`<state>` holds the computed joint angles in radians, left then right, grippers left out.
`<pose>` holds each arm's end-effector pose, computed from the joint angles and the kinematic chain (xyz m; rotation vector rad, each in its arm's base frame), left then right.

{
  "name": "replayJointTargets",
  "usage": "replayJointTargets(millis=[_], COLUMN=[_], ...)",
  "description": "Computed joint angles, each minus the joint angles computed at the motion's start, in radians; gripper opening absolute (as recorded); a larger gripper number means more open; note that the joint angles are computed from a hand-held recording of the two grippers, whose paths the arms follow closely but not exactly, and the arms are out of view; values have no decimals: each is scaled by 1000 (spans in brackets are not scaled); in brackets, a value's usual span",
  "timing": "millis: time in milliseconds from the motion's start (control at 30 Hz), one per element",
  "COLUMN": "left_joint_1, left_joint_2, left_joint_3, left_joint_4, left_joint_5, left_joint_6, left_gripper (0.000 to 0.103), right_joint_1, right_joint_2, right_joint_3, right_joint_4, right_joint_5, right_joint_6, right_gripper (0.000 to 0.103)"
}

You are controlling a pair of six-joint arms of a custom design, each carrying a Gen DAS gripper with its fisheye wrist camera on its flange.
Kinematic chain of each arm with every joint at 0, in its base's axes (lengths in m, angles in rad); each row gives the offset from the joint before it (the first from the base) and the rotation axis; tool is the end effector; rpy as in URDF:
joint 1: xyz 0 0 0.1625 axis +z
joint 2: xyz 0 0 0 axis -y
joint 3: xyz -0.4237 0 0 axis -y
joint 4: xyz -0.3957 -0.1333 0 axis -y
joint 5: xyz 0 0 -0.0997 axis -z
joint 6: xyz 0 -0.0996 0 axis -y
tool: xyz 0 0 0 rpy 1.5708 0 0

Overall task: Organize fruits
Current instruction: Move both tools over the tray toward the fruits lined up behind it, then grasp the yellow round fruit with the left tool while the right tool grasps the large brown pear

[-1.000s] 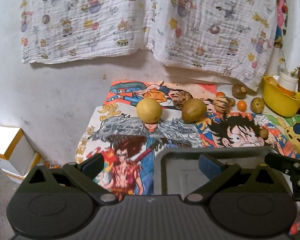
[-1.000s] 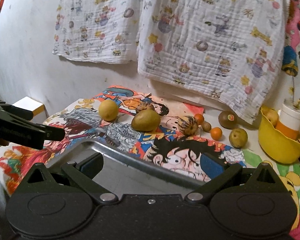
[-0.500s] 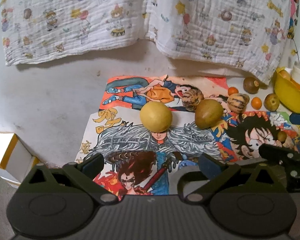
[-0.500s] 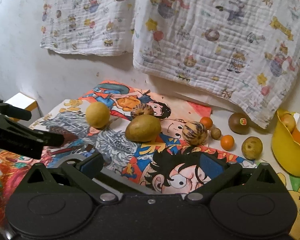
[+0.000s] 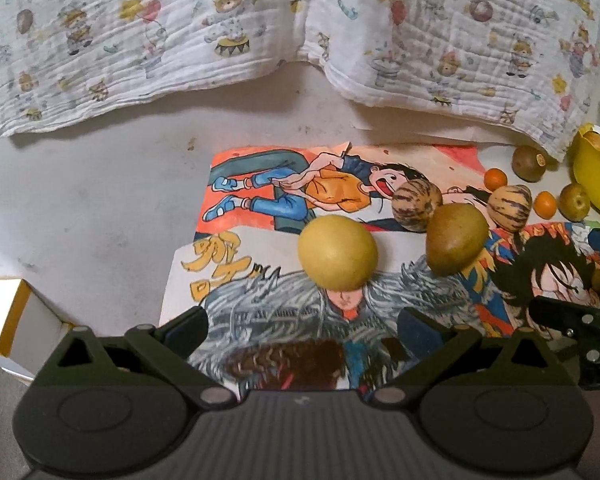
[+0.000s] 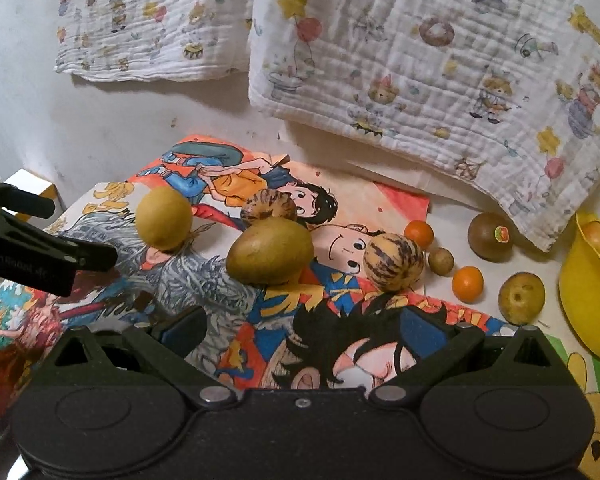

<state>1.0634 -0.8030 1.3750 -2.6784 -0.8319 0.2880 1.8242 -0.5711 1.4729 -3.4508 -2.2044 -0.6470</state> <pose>-0.1894 -0.7531 0.2407 0.6842 2.2774 -0.7452 0.2535 -0.6824 0.1190 0.6021 -2.1142 0.9915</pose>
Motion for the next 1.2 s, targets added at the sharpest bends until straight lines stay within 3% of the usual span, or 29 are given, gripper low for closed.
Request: replayJointTargets(millis=[200,400,667,867,1200], left_joint_1=[24,45,76,86,100], left_joint_2=[56,96,128,149,166], left_joint_3=[-88,-150,-236,-284,-323], left_joint_4=[28,57,151,201,237], left_joint_5=[-29,-66,-152,-204,-276], left_joint_6=[7,22,-5,-46,-83], left_gripper=[103,102,97,90,67], right_joint_1=[-12,-31,-58,-65,-71], right_joint_2=[50,67,90,129,160], right_joint_3=[-67,-112,-176,-235,-290], right_joint_4=[-23,35,126,165,190], right_joint_5=[15,70,143,140,151], right_joint_6=[-54,-3,-83,-97,-87], right_gripper=[102,99,98,95,84])
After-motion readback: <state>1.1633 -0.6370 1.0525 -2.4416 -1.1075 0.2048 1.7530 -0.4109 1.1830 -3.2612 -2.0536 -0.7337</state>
